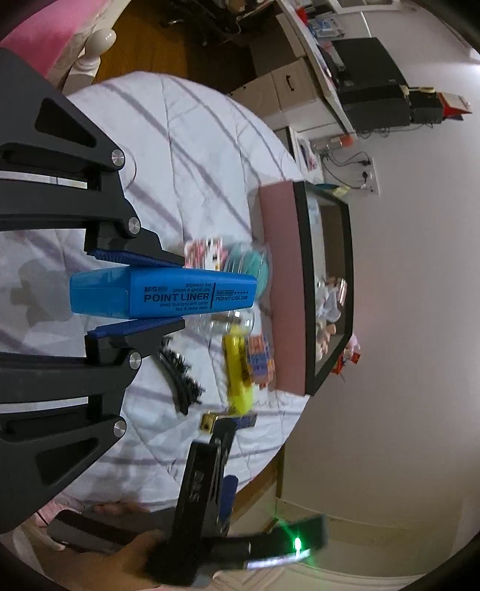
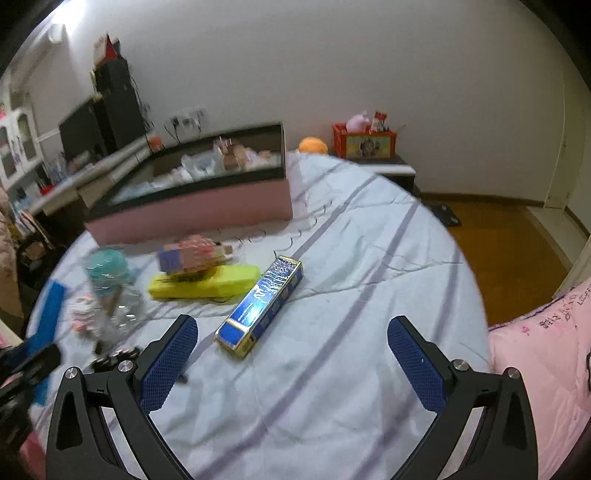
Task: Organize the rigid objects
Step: 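Grasp the blue highlighter with left tool while right tool grasps the blue-and-gold box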
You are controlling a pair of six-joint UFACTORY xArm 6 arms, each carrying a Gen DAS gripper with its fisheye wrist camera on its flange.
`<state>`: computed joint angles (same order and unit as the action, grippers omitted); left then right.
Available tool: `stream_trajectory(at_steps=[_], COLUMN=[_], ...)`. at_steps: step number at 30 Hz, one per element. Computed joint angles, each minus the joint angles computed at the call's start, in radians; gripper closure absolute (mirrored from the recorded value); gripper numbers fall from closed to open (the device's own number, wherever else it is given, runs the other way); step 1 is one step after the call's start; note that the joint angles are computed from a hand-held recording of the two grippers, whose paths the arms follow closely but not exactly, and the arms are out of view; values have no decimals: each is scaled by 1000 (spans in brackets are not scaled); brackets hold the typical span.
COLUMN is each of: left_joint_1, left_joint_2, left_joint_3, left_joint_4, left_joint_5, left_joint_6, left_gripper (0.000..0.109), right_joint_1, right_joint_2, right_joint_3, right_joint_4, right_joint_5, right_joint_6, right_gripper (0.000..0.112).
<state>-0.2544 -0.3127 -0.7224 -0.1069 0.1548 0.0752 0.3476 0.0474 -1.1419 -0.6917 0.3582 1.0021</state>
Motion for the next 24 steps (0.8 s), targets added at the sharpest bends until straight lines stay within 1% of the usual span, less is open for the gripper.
stream_trajectory(at_steps=[3, 5, 7, 9, 10, 11, 12, 13, 15, 16, 18, 20, 22, 24], left_joint_1=[25, 36, 45, 49, 50, 50, 48, 47, 45, 45, 44, 42, 43, 42], left_joint_2=[15, 26, 37, 44, 47, 47, 47, 46, 48, 48, 47, 51, 59, 64], left_joint_3=[-7, -11, -15, -18, -20, -19, -18, -18, -19, -17, -16, -19, -23, -26], left_joint_4=[4, -5, -24, -55, -67, -82, -102, -112, -130, -128, -149, -166, -162, -167], left_joint_5=[4, 1, 8, 10, 12, 12, 13, 12, 15, 15, 16, 19, 23, 26], left_joint_6=[1, 8, 17, 44, 57, 71, 89, 96, 115, 115, 133, 149, 144, 146], left_gripper=[82, 82, 82, 82, 82, 82, 82, 82, 82, 82, 82, 82, 82, 82], right_joint_1=[11, 18, 22, 23, 24, 26, 27, 23, 21, 20, 13, 13, 6, 6], right_joint_2=[72, 101, 120, 131, 131, 130, 127, 119, 99, 84, 56, 29, 25, 42], right_joint_3=[-83, -119, -146, -161, -163, -167, -166, -151, -127, -109, -66, -33, -19, -39], right_joint_4=[101, 166, 193, 200, 186, 160, 154, 173, 164, 162, 213, 242, 232, 209], right_joint_5=[69, 98, 120, 126, 130, 143, 144, 126, 116, 113, 76, 68, 35, 48], right_joint_6=[-104, -180, -224, -249, -252, -244, -247, -271, -270, -272, -308, -329, -301, -284], right_gripper=[9, 9, 13, 47, 54, 65, 72, 75, 92, 92, 92, 91, 90, 83])
